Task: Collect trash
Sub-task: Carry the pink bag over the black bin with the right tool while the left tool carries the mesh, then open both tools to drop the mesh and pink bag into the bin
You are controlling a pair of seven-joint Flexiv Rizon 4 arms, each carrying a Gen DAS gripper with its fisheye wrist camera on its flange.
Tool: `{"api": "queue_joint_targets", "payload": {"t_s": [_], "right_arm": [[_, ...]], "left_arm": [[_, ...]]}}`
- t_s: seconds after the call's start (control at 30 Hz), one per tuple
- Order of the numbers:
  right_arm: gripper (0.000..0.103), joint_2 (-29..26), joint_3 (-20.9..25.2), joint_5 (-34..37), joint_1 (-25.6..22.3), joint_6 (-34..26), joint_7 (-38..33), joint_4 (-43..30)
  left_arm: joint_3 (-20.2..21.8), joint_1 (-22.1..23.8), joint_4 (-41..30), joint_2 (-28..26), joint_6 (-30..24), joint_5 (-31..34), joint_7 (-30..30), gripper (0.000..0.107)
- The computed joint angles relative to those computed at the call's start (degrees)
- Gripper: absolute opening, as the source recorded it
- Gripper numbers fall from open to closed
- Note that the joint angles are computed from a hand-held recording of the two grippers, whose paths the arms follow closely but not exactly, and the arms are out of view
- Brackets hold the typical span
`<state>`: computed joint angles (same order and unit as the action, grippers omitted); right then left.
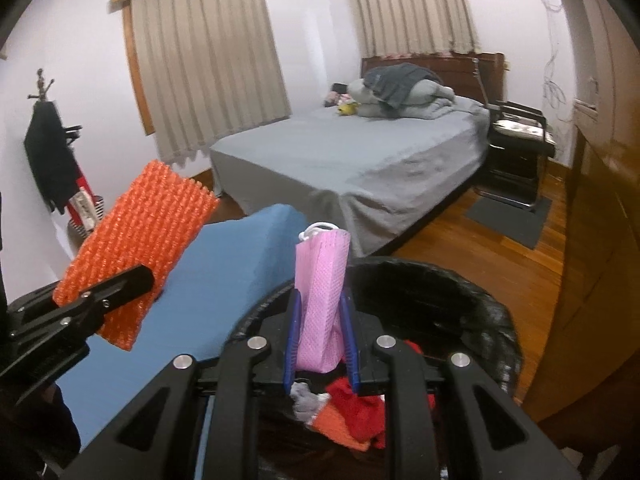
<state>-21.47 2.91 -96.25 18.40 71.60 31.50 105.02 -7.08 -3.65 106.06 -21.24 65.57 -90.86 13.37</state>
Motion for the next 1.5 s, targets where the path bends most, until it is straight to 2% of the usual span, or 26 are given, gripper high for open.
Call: {"api": "queue_joint_targets", "payload": {"t_s": [0.37, 0.63, 0.73, 0.77, 0.8, 0.87, 0.93, 1.07, 1.2, 1.23, 1.4, 1.5], "right_arm": [[0.019, 2.36, 0.12, 0.27, -2.98, -0.80, 1.98, 5.05], [0.019, 1.90, 0.09, 0.34, -4.03, 0.02, 2.68, 5.77], [0.019, 1.45, 0.07, 1.01, -4.32, 0.44, 2.44, 5.94], [0.019, 1.36, 0.05, 1.35, -4.35, 0.53, 2.36, 6.07], [0.022, 1.42, 0.00, 1.39, -4.35, 0.50, 2.57, 6.25], [0.026, 1.54, -0.05, 1.51, -4.32, 0.31, 2.64, 6.50], [0.034, 1.90, -0.03, 1.65, -4.22, -0.17, 2.72, 6.88], [0.043, 2.50, 0.05, 1.47, -4.07, -1.01, 3.10, 7.19], [0.062, 3.19, 0.24, 0.97, -3.83, -2.09, 3.34, 7.36], [0.070, 3.49, 0.38, 0.97, -3.63, -2.68, 3.30, 7.44], [0.092, 3.82, 0.81, 1.65, -2.61, -4.32, 2.30, 6.71], [0.097, 3.56, 1.02, 1.95, -1.65, -4.60, 1.75, 5.56]], "left_arm": [[-1.79, -1.37, -0.46, -2.55, -0.90, 4.63, -1.24, 0.011], [-3.52, -0.35, -2.43, -6.07, -1.27, 12.70, -6.95, 0.011], [-3.89, 0.80, -3.53, -7.58, -3.19, 17.71, -11.08, 0.014], [-4.26, 1.02, -3.73, -7.96, -3.12, 18.67, -12.03, 0.021], [-4.54, 1.42, -3.94, -8.34, -3.53, 19.79, -13.05, 0.032], [-5.43, 2.20, -3.72, -8.54, -3.08, 19.97, -13.30, 0.042], [-6.12, 2.76, -3.73, -8.67, -2.30, 19.47, -13.04, 0.048], [-7.19, 3.37, -3.28, -8.08, -0.04, 15.30, -10.28, 0.066], [-6.99, 3.10, -3.13, -7.03, 2.33, 8.94, -5.85, 0.083], [-6.45, 2.89, -3.37, -6.83, 2.29, 8.69, -5.96, 0.085], [-4.44, 2.63, -3.75, -5.57, 3.24, 4.61, -4.72, 0.091], [-3.09, 2.74, -3.82, -4.74, 3.73, 2.50, -4.23, 0.092]]}}
